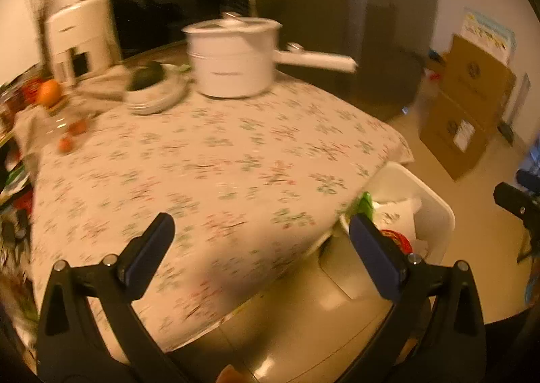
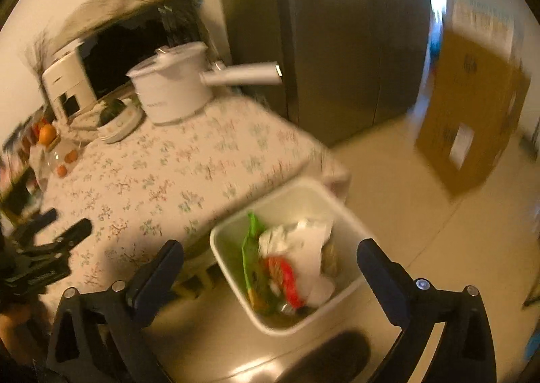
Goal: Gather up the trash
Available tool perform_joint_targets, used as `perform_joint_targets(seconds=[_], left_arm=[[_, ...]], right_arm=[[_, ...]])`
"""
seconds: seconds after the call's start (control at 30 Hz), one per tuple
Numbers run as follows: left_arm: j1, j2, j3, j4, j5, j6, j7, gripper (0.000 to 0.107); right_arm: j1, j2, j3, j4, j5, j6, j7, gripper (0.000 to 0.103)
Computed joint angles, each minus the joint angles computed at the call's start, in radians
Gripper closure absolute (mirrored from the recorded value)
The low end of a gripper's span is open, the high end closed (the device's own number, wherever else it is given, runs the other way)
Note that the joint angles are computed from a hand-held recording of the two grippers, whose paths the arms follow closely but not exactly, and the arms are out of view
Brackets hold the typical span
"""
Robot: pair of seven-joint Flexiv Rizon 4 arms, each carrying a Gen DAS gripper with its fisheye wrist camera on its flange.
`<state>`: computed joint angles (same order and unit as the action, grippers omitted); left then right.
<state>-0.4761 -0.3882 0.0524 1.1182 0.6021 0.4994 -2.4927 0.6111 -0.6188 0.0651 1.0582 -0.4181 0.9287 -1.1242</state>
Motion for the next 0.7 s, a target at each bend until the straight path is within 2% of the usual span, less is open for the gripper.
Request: perform_joint_targets(seconds=[0.03,0.13,0.2,0.3,0.47,0.7], left_arm=[[-0.015,0.023,0.011,0.022,0.02,-0.008,-0.035,0.004],[-0.042,0.081,0.016,0.076,0.087,-0.035,-0.128,0.004],[-0.058,0.107,0.007,0.092,0.154,-0.067,-0.174,0.004],[-0.085,0.138,-0.015,0.102,0.268,-0.13,-0.227,0.004],[-0.09,0.154,-0.058,0.108,0.37,-0.177,-0.241,0.004],[-0.06,0.169,-0.084,0.128,0.358,-0.155,-0.26,0.004]], right_arm=[[0.035,0.022,-0.053,0.049,-0.031,0.058,0.017,0.0],[0.079,0.079,-0.123,0.187,-0.219,0.227,0.152,0.0],[0.092,0.103,-0.144,0.242,-0.29,0.311,0.236,0.0],[0.098,0.108,-0.155,0.265,-0.361,0.382,0.309,0.0],[0.134,0.106,-0.227,0.273,-0.535,0.437,0.422,0.0],[0.103,0.097,-0.173,0.266,-0.568,0.421,0.432,0.0]])
